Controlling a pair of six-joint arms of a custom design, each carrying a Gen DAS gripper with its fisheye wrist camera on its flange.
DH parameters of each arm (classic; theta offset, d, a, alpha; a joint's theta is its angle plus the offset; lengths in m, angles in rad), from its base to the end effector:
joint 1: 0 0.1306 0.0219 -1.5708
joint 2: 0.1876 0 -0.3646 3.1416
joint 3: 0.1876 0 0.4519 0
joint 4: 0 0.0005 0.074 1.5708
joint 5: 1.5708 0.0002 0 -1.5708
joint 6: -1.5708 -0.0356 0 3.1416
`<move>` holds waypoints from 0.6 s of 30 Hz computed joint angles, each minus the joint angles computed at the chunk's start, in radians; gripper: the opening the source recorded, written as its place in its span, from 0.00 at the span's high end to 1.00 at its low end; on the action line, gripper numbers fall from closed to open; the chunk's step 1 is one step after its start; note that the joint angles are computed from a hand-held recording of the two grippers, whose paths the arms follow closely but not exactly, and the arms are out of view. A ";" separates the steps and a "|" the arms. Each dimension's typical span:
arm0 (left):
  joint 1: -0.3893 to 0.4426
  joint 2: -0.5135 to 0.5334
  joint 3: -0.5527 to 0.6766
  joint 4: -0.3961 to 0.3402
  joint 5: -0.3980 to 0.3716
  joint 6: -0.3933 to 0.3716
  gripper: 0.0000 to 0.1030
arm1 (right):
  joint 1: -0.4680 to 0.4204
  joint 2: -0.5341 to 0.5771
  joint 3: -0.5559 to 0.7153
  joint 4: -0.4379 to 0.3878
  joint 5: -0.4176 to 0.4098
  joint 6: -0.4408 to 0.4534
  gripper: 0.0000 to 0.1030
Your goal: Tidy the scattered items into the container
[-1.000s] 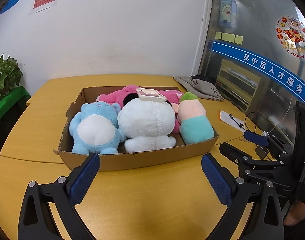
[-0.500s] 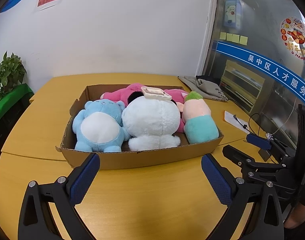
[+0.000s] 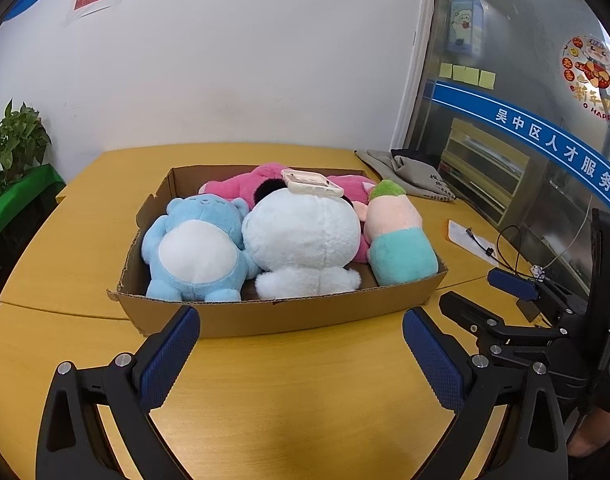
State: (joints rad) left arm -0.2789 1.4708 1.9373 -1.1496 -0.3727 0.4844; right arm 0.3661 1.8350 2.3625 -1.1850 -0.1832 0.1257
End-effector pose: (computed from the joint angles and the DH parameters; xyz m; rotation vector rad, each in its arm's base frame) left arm 0.5229 -0.1368 0.6293 -0.4200 2.1587 -0.0047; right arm 0.6120 0.2410 0.6193 -0.6416 2.1423 0.3353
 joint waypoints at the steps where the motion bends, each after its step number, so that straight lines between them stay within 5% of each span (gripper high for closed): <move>1: 0.001 0.001 0.001 -0.001 0.001 0.002 0.00 | 0.000 0.002 0.004 -0.003 -0.001 0.000 0.16; 18: 0.003 0.041 0.041 -0.051 0.027 0.011 0.00 | -0.001 -0.001 -0.009 -0.002 0.017 -0.003 0.16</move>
